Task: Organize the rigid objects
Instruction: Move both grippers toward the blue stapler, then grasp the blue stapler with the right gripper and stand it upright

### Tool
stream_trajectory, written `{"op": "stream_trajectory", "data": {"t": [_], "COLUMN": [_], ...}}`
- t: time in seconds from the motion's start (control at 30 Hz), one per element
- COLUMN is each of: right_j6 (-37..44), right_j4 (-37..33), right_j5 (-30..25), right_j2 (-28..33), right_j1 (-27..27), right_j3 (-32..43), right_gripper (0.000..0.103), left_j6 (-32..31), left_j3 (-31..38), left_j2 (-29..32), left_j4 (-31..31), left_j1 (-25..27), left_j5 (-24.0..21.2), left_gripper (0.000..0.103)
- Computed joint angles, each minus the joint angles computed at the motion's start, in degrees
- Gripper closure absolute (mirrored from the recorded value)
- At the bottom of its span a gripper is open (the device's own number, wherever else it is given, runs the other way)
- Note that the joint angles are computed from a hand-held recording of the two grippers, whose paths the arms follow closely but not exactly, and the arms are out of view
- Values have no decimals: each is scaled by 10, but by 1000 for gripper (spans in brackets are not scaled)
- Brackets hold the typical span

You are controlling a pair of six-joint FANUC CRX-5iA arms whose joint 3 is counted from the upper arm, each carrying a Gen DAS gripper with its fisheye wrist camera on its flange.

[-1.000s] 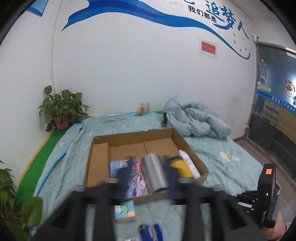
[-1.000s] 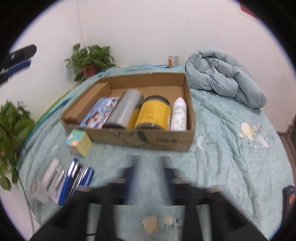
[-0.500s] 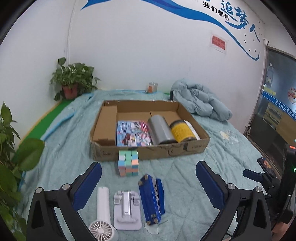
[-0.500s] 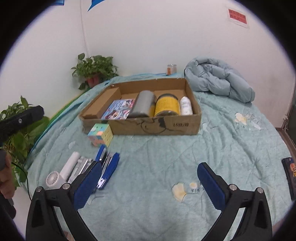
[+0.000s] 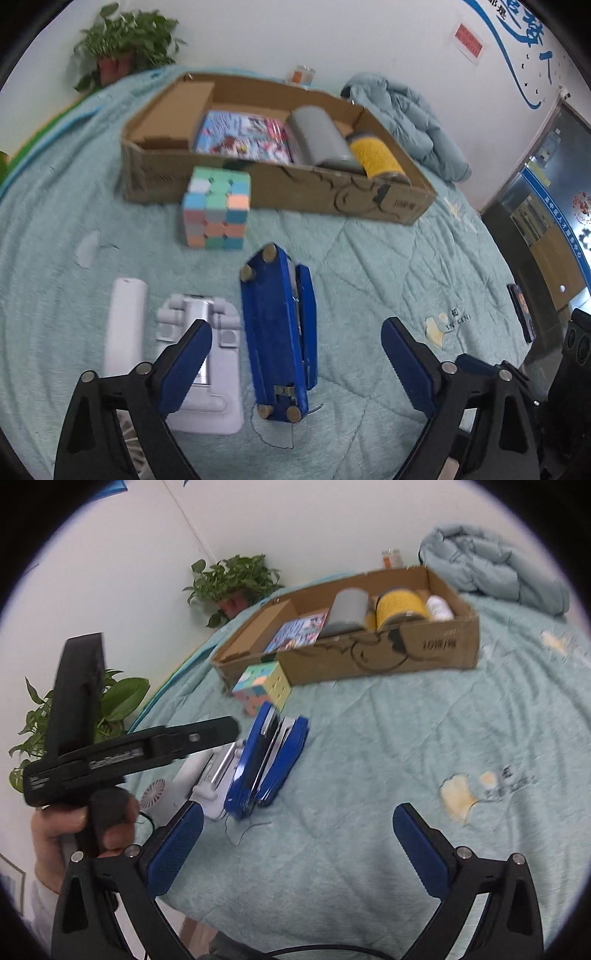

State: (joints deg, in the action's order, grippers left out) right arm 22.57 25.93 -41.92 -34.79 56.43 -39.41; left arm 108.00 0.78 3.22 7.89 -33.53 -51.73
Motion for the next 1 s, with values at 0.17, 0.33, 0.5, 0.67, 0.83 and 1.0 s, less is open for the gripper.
{"op": "stream_trajectory", "data": {"t": [0.17,0.33,0.5,0.67,0.83,1.0], "right_j6": [96,197,245,295,220,316], "right_j4": [-102,-190,-252,-321,-232,-261], "right_j5": [25,26,37,25,35,19], "right_j2": [23,40,42,47,39,90], "right_j1": [-26,-52,-80,-122,-116,-153], "right_j3": [25,52,62,77,53,96], "right_gripper": [7,27,28,28,28,28], "left_j6": [-59,-28,-39,-132,-66,-10], "left_j3": [-7,14,17,4,23,6], "left_j2": [39,55,68,97,94,68], "left_j4": [82,53,97,217,155,122], "left_j1": [5,-5,-12,-29,-33,-20], "left_j5": [5,3,11,36,53,54], "left_gripper": [46,46,46,46,42,25]}}
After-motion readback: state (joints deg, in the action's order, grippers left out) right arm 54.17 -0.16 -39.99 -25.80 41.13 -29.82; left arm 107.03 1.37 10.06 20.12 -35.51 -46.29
